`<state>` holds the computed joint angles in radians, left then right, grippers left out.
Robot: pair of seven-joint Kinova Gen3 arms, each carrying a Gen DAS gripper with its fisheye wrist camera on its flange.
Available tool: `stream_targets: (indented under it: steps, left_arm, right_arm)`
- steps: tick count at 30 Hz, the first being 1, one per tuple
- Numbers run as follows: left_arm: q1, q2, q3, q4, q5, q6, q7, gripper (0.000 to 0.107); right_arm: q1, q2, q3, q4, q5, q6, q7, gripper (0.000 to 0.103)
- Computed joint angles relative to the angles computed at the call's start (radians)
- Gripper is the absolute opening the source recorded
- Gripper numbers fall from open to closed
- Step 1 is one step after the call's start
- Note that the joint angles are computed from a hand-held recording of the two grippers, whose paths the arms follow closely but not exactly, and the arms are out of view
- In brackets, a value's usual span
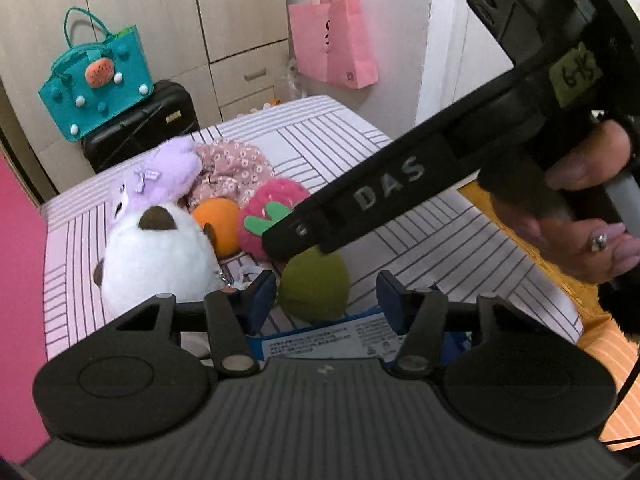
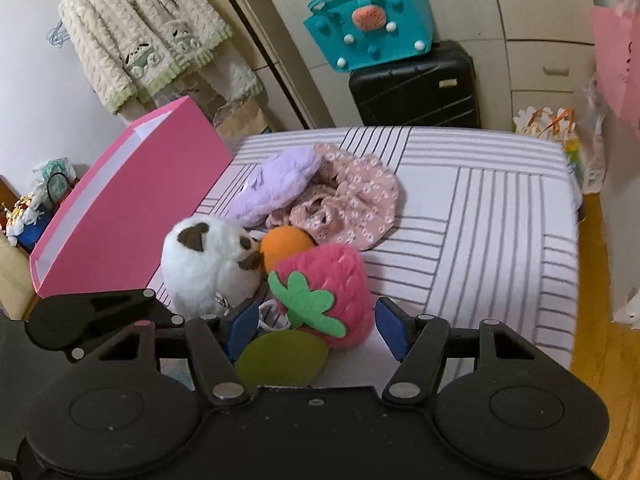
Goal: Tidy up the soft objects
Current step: 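Grasp the green sponge with the left tool while the right tool grasps the pink strawberry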
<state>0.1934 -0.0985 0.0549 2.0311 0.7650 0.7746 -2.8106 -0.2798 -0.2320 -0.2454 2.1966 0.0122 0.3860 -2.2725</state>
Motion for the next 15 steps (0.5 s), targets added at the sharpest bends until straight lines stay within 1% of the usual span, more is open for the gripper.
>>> stream_targets:
  steps: [2, 4, 5, 6, 8, 9, 10, 11, 12, 14, 15]
  left_arm:
    - [-0.002, 0.01, 0.001, -0.008, -0.007, 0.014, 0.016, 0.054]
    - [-0.003, 0.011, 0.006, -0.009, -0.014, 0.01, 0.035, 0.053]
    - [-0.002, 0.014, 0.013, -0.013, -0.029, 0.005, 0.059, 0.052]
    - [0.001, 0.02, 0.021, -0.018, -0.044, -0.003, 0.085, 0.052]
    - [0.006, 0.028, 0.033, -0.025, -0.074, -0.015, 0.132, 0.052]
    - [0.009, 0.034, 0.035, -0.026, -0.079, -0.022, 0.14, 0.052]
    - [0.012, 0.035, 0.037, -0.024, -0.082, -0.031, 0.145, 0.051]
    - [0.014, 0.034, 0.038, -0.02, -0.083, -0.04, 0.15, 0.046]
    - [0.017, 0.034, 0.039, -0.019, -0.081, -0.047, 0.151, 0.038]
    - [0.022, 0.032, 0.039, -0.014, -0.076, -0.066, 0.148, 0.038]
    - [0.023, 0.032, 0.034, -0.012, -0.063, -0.06, 0.13, 0.038]
  right_arm:
    - [0.01, 0.02, -0.016, -0.001, 0.019, -0.01, -0.012, 0.07]
    - [0.017, 0.036, -0.024, -0.001, 0.041, -0.018, -0.028, 0.063]
    - [0.025, 0.039, -0.034, 0.002, 0.058, -0.026, -0.044, 0.057]
    - [0.029, 0.039, -0.04, 0.005, 0.072, -0.031, -0.056, 0.053]
    - [0.019, 0.03, -0.026, 0.016, 0.07, -0.044, -0.055, 0.049]
    - [0.019, 0.026, -0.025, 0.021, 0.073, -0.048, -0.056, 0.047]
    - [0.033, 0.018, -0.043, 0.025, 0.088, -0.045, -0.074, 0.046]
    - [0.038, 0.012, -0.05, 0.028, 0.096, -0.041, -0.082, 0.045]
    - [0.046, 0.003, -0.061, 0.032, 0.105, -0.038, -0.095, 0.045]
    - [0.064, -0.018, -0.084, 0.041, 0.123, -0.029, -0.126, 0.045]
    - [0.069, -0.03, -0.089, 0.047, 0.127, -0.026, -0.135, 0.045]
